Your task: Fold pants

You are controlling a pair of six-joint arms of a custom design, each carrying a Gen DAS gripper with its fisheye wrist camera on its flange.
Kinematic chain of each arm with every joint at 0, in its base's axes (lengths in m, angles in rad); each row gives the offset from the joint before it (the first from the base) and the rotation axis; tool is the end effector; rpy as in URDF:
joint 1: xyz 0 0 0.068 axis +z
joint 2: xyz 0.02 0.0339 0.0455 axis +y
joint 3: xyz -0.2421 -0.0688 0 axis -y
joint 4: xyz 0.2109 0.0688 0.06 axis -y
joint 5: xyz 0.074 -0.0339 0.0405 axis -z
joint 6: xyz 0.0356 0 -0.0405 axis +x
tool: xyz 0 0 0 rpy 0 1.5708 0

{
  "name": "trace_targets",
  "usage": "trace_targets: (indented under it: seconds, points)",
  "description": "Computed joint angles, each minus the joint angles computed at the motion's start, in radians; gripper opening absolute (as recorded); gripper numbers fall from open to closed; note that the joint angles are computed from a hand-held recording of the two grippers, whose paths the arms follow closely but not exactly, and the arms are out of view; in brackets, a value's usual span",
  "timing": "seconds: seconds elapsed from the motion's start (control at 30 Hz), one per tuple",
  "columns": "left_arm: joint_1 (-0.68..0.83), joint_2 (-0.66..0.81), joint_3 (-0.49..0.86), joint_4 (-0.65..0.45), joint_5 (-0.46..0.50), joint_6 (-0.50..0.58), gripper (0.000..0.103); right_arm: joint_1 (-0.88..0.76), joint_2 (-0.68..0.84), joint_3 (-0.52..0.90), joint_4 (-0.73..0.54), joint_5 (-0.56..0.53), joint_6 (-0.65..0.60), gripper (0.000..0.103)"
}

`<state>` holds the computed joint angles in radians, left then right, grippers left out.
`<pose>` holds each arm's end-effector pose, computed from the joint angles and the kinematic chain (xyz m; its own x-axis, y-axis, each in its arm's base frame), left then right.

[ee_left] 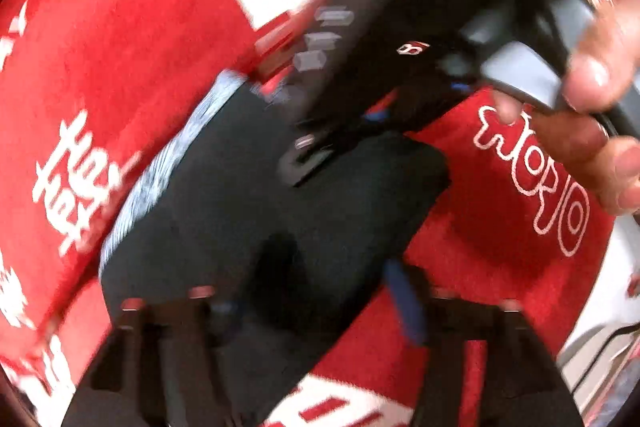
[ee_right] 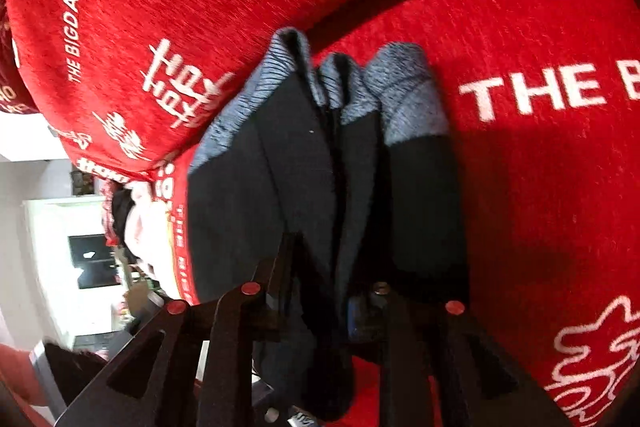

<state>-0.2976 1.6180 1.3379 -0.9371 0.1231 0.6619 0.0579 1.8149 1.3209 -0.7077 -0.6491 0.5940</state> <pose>0.2746 -0.0888 0.2521 -0.5037 0.7925 -0.3439 0.8129 0.5695 0.1220 0.3278 0.0406 0.2058 -0.9193 0.3933 0.0166 0.3025 0.6788 0.6691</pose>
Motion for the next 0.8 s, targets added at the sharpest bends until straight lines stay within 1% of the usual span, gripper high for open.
trace_targets:
  seconds: [0.07,0.13,0.23,0.27,0.33,0.4,0.43,0.5,0.63,0.67,0.8]
  points:
    - [0.063,0.037,0.092,-0.105,0.027,0.000,0.072,0.017,-0.020,0.010,-0.037,0.046,-0.005,0.027]
    - [0.111,0.074,0.178,-0.192,0.025,0.003,0.072,0.044,-0.033,0.053,-0.118,0.119,-0.023,0.028]
    - [0.188,0.139,0.310,-0.280,-0.018,-0.044,0.072,0.098,-0.025,0.145,-0.242,0.235,-0.041,0.028]
    - [0.211,0.161,0.356,-0.313,-0.031,-0.069,0.072,0.111,-0.031,0.149,-0.260,0.260,-0.044,0.028]
    - [0.263,0.219,0.438,-0.347,-0.063,-0.112,0.072,0.150,-0.043,0.159,-0.317,0.327,-0.047,0.030]
    - [0.303,0.296,0.514,-0.369,-0.127,-0.157,0.072,0.162,-0.064,0.148,-0.343,0.363,-0.055,0.031]
    - [0.335,0.315,0.526,-0.375,-0.147,-0.163,0.072,0.174,-0.067,0.153,-0.351,0.380,-0.042,0.031]
    - [0.369,0.382,0.594,-0.413,-0.181,-0.207,0.072,0.181,-0.074,0.170,-0.385,0.403,-0.024,0.032]
    - [0.411,0.455,0.674,-0.468,-0.187,-0.242,0.072,0.199,-0.092,0.230,-0.452,0.458,0.015,0.032]
    - [0.416,0.458,0.675,-0.470,-0.190,-0.244,0.072,0.213,-0.087,0.258,-0.463,0.473,0.035,0.032]
    - [0.431,0.465,0.675,-0.476,-0.189,-0.251,0.072,0.258,-0.099,0.290,-0.480,0.491,0.083,0.032]
